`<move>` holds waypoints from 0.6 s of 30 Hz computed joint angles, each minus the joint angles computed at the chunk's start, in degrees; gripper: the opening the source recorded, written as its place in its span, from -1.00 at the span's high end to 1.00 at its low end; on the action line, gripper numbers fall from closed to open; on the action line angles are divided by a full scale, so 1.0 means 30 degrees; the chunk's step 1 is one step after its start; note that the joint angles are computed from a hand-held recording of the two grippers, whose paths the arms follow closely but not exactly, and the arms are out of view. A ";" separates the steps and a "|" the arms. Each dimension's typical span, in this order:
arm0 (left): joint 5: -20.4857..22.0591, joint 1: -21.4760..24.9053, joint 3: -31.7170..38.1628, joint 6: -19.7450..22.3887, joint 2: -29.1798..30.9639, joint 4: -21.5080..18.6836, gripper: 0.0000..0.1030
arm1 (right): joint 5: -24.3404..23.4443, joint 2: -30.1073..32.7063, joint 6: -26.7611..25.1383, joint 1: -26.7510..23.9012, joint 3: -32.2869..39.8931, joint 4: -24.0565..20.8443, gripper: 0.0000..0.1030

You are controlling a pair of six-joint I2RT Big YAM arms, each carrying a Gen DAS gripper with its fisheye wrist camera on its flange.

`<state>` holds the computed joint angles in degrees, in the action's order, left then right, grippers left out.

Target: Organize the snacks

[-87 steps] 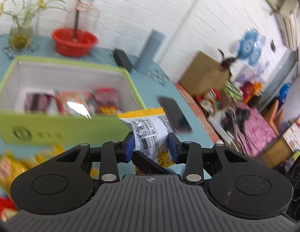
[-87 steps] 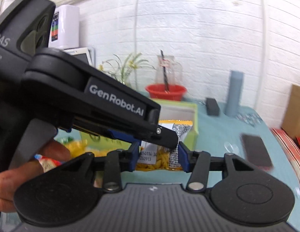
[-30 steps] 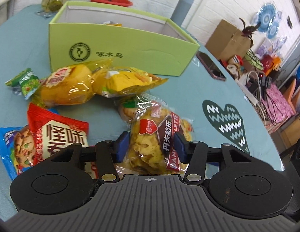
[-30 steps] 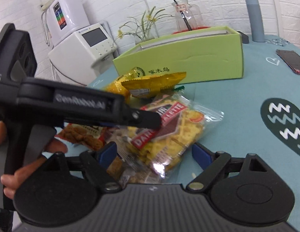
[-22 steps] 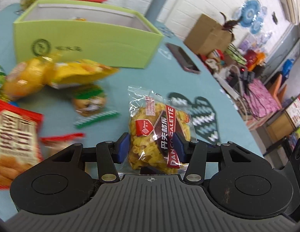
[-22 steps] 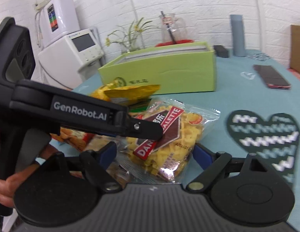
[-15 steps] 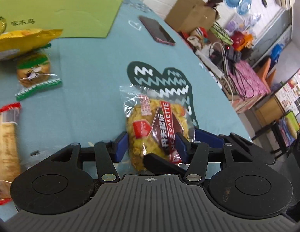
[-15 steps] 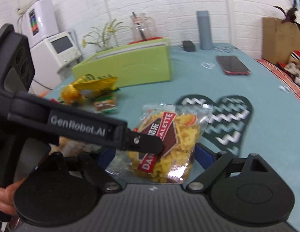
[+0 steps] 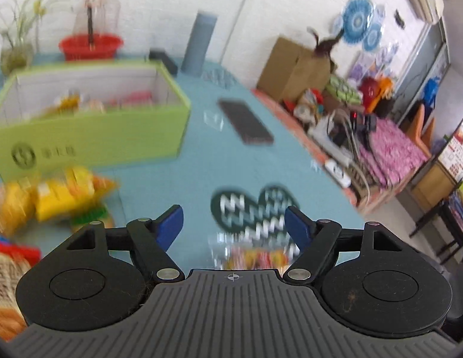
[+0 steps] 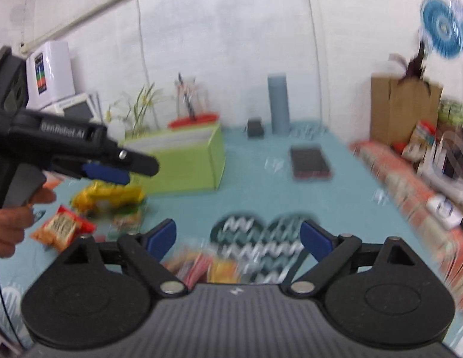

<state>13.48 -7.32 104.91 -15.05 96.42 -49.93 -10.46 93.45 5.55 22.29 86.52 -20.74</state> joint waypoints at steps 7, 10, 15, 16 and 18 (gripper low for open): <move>0.0662 -0.0625 -0.1802 0.0065 0.0223 -0.0193 0.02 | -0.0703 0.0390 0.0173 0.0684 -0.0646 -0.0425 -0.81; 0.0462 -0.0736 -0.2163 0.0462 0.0176 0.0178 -0.02 | -0.0713 0.0970 -0.0291 0.0784 0.0007 -0.0733 -0.82; 0.1267 -0.0661 -0.2722 -0.0139 -0.0133 0.0779 0.36 | 0.0109 0.1267 -0.1202 0.1215 0.0499 -0.0772 -0.59; 0.1151 -0.0686 -0.2696 -0.0170 -0.0180 0.0765 0.39 | 0.0570 0.1151 -0.1333 0.1341 0.0432 -0.0566 -0.54; 0.1433 -0.0597 -0.2062 -0.0529 -0.0075 0.0356 0.40 | 0.1218 0.0951 -0.1518 0.1453 0.0493 -0.0064 -0.46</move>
